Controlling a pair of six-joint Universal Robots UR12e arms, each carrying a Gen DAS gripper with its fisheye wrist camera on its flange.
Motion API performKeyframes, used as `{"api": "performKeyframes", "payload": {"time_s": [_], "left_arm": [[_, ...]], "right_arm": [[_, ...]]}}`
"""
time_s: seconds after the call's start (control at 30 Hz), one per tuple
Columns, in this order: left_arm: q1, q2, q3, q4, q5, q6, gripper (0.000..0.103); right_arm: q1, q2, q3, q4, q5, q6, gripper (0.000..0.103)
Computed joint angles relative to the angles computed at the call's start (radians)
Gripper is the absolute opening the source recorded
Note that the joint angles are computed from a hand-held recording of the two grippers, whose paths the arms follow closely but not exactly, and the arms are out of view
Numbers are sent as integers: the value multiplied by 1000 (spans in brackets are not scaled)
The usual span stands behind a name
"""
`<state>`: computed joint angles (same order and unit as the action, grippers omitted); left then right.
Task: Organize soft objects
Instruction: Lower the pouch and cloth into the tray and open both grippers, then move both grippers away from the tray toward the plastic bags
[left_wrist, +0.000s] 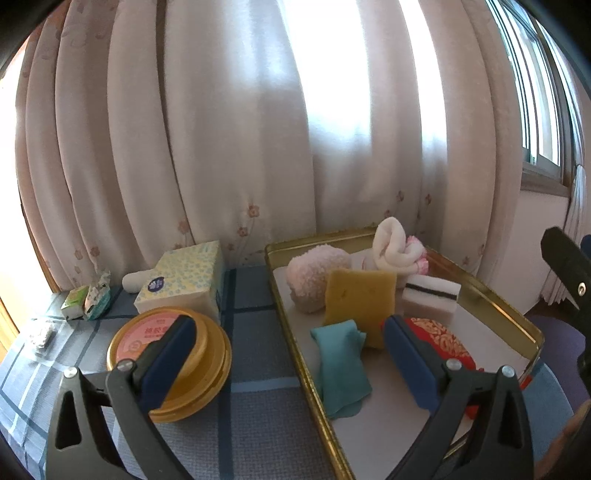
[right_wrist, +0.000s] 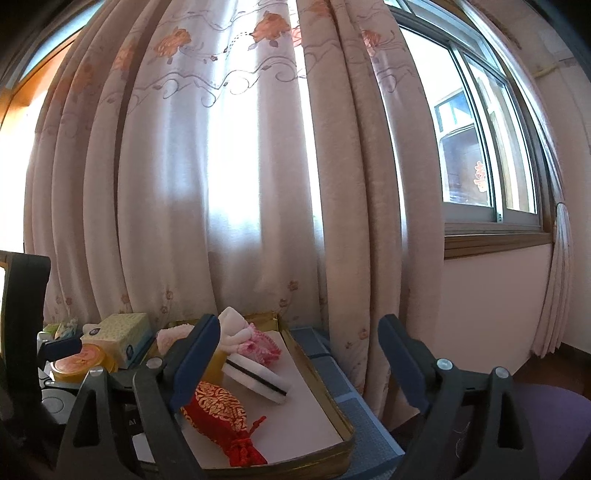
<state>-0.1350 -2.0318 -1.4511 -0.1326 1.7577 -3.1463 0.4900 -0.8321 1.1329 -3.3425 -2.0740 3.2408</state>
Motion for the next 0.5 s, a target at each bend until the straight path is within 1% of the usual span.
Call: {"api": "performKeyframes", "payload": {"time_s": [0.17,0.3,0.5], "left_arm": [[-4,0,-3,15,13,5,102],[-6,3,-15,53,16,14,102],[-8,5,-34,130,14,21,102]], "right_arm": [[1,0,4,-16,-20,6,90],[5,2,3,-28,-49,15,90],[9,10,-3,-51,-95,23,90]]}}
